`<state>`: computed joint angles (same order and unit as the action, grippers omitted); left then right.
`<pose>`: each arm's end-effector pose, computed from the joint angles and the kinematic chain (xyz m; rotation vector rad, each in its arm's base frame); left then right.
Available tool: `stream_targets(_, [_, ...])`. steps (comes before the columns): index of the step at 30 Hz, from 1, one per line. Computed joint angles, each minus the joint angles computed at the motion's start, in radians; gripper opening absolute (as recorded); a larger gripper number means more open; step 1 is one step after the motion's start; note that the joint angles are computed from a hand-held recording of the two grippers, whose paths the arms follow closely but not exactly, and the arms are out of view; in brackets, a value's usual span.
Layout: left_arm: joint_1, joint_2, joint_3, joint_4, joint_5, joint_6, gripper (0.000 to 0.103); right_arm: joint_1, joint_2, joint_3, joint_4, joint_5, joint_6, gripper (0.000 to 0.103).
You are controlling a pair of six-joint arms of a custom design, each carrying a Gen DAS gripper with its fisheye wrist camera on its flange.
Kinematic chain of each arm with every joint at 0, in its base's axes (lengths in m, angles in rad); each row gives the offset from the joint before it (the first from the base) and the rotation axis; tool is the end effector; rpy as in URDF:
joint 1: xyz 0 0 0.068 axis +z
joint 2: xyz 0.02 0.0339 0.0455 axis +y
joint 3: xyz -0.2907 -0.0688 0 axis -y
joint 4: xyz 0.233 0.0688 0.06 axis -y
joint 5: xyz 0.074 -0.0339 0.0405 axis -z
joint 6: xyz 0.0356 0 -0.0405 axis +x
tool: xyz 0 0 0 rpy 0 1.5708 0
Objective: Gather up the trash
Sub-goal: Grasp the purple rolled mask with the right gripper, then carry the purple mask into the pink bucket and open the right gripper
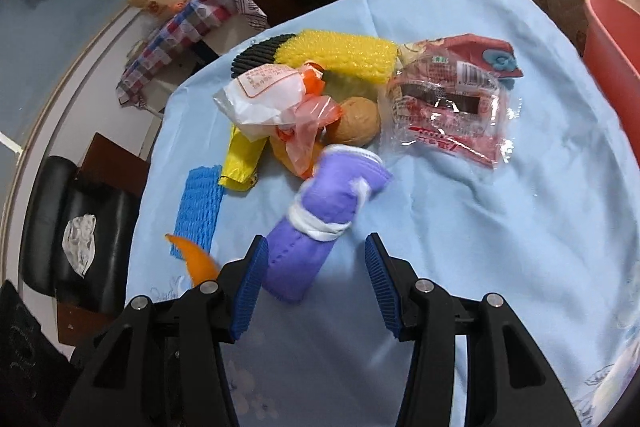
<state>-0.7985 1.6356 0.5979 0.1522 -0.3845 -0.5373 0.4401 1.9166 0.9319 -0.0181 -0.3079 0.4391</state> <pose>0.2026 -0.1888 0.1506 0.1456 2.3728 -0.1615 0.3170 0.1612 0.1351 -0.1222 2.6689 0.7063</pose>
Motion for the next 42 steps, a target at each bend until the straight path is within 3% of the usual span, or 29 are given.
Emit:
stream_targets(5, [0.013, -0.008, -0.008, 0.011, 0.017, -0.008, 0.002, 0.04, 0.025, 0.01, 0.03, 0.036, 0.003, 0.049])
stream_targets(7, [0.014, -0.012, -0.012, 0.012, 0.017, -0.01, 0.002, 0.047, 0.026, -0.002, 0.057, 0.03, -0.009, 0.034])
stream_targets(18, [0.032, -0.019, 0.068, -0.046, 0.052, -0.03, 0.002, 0.021, -0.111, -0.125, 0.091, 0.09, -0.162, 0.03])
stream_targets(32, [-0.039, 0.207, 0.466, -0.206, 0.019, -0.011, 0.002, -0.176, -0.365, -0.288, 0.111, 0.141, -0.273, 0.03])
stream_targets(42, [-0.089, 0.385, 0.76, -0.302, 0.013, 0.038, 0.003, -0.398, -0.412, -0.296, 0.101, 0.09, -0.335, 0.03])
